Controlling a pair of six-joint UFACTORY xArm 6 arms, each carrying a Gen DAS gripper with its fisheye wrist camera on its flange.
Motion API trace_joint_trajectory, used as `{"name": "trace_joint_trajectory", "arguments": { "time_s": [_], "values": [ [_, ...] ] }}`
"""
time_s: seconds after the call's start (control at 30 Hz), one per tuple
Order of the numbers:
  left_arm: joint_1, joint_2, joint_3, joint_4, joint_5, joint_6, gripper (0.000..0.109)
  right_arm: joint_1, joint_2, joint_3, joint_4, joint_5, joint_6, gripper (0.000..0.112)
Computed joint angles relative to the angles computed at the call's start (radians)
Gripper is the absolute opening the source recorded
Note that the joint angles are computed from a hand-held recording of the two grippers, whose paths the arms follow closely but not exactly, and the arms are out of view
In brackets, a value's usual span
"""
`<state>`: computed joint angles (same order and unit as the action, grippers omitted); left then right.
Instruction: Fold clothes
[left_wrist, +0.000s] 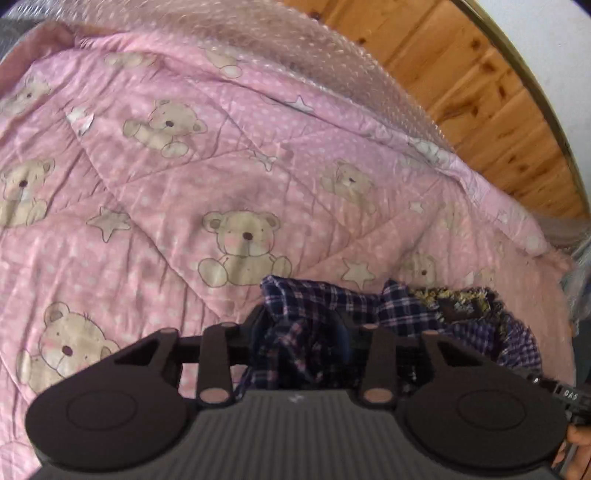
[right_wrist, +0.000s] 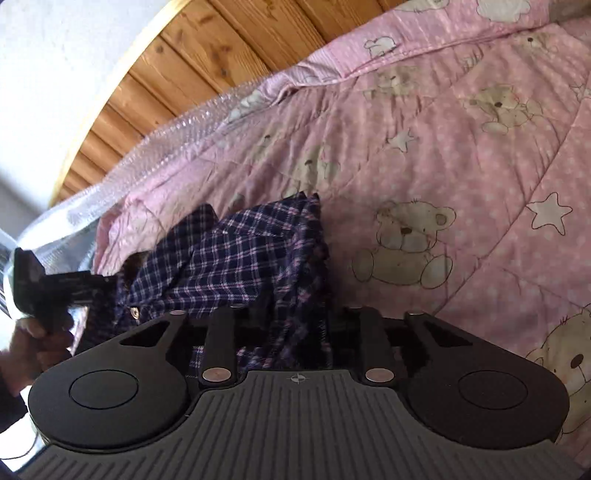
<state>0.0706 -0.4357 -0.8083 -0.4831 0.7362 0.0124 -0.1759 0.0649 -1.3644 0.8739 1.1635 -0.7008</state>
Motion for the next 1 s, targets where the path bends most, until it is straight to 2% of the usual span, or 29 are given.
{"name": "trace_joint_trajectory", "arguments": {
  "time_s": [0.03,0.07,0.1,0.13,0.2,0.27,0.3,0.33,0.4,0.47,0.53,0.57,0.6,0.63,0.7,0.73,0.8,0.87,0.9,0.93,1.0],
  "values": [
    [0.015,-0.046,0.015,0.015,0.004,-0.028,0.041,-0.005,-0.018,-0.001,-0.016,-0.017,0.032,0.046],
    [0.026,-0.101,0.043,0.028,-0.013,-0.057,0.048,-0.020,-0.051,0.018,0.005,-0.046,0.022,0.048],
    [0.041,-0.150,0.061,0.041,-0.017,-0.084,0.062,-0.046,-0.085,0.037,0.032,-0.057,0.003,0.052],
    [0.056,-0.214,0.096,0.022,-0.028,-0.085,0.073,-0.072,-0.116,0.052,0.059,-0.067,-0.015,0.059],
    [0.073,-0.307,0.149,-0.014,-0.018,-0.085,0.078,-0.127,-0.166,0.085,0.073,-0.039,-0.021,0.061],
    [0.074,-0.370,0.190,-0.044,0.016,-0.088,0.079,-0.142,-0.206,0.136,0.065,0.019,-0.039,0.061],
    [0.058,-0.371,0.200,-0.032,0.031,-0.095,0.077,-0.149,-0.226,0.160,0.060,0.048,-0.048,0.055],
    [0.035,-0.365,0.208,-0.029,0.036,-0.088,0.074,-0.157,-0.245,0.184,0.054,0.077,-0.057,0.034],
    [-0.012,-0.327,0.209,-0.024,0.023,-0.070,0.069,-0.122,-0.272,0.239,0.019,0.099,-0.075,0.013],
    [-0.041,-0.296,0.203,0.015,0.006,-0.087,0.068,-0.088,-0.292,0.281,0.000,0.075,-0.082,0.013],
    [-0.050,-0.277,0.196,0.030,0.008,-0.091,0.068,-0.093,-0.303,0.294,0.033,0.086,-0.094,0.015],
    [-0.045,-0.276,0.193,0.027,0.016,-0.087,0.068,-0.092,-0.323,0.302,0.028,0.064,-0.102,0.017],
    [-0.038,-0.287,0.195,0.024,0.027,-0.076,0.068,-0.081,-0.351,0.316,0.007,0.011,-0.109,0.030],
    [-0.032,-0.299,0.197,0.021,0.039,-0.066,0.068,-0.067,-0.384,0.342,-0.016,-0.059,-0.116,0.051],
    [-0.020,-0.321,0.198,0.018,0.065,-0.051,0.068,-0.041,-0.443,0.389,-0.067,-0.193,-0.125,0.070],
    [-0.016,-0.335,0.200,0.016,0.077,-0.049,0.068,-0.028,-0.441,0.393,-0.079,-0.213,-0.124,0.078],
    [-0.017,-0.343,0.205,0.019,0.087,-0.057,0.068,-0.015,-0.415,0.383,-0.087,-0.206,-0.119,0.079],
    [-0.017,-0.348,0.212,0.016,0.088,-0.063,0.068,-0.017,-0.362,0.354,-0.053,-0.121,-0.109,0.070],
    [-0.017,-0.347,0.213,0.012,0.086,-0.063,0.068,-0.014,-0.339,0.340,-0.049,-0.090,-0.098,0.043],
    [-0.016,-0.346,0.214,0.008,0.084,-0.064,0.068,-0.008,-0.335,0.337,-0.044,-0.085,-0.096,0.024],
    [-0.006,-0.348,0.213,-0.026,0.079,-0.044,0.068,-0.047,-0.329,0.316,0.056,0.003,-0.083,0.013]
  ]
}}
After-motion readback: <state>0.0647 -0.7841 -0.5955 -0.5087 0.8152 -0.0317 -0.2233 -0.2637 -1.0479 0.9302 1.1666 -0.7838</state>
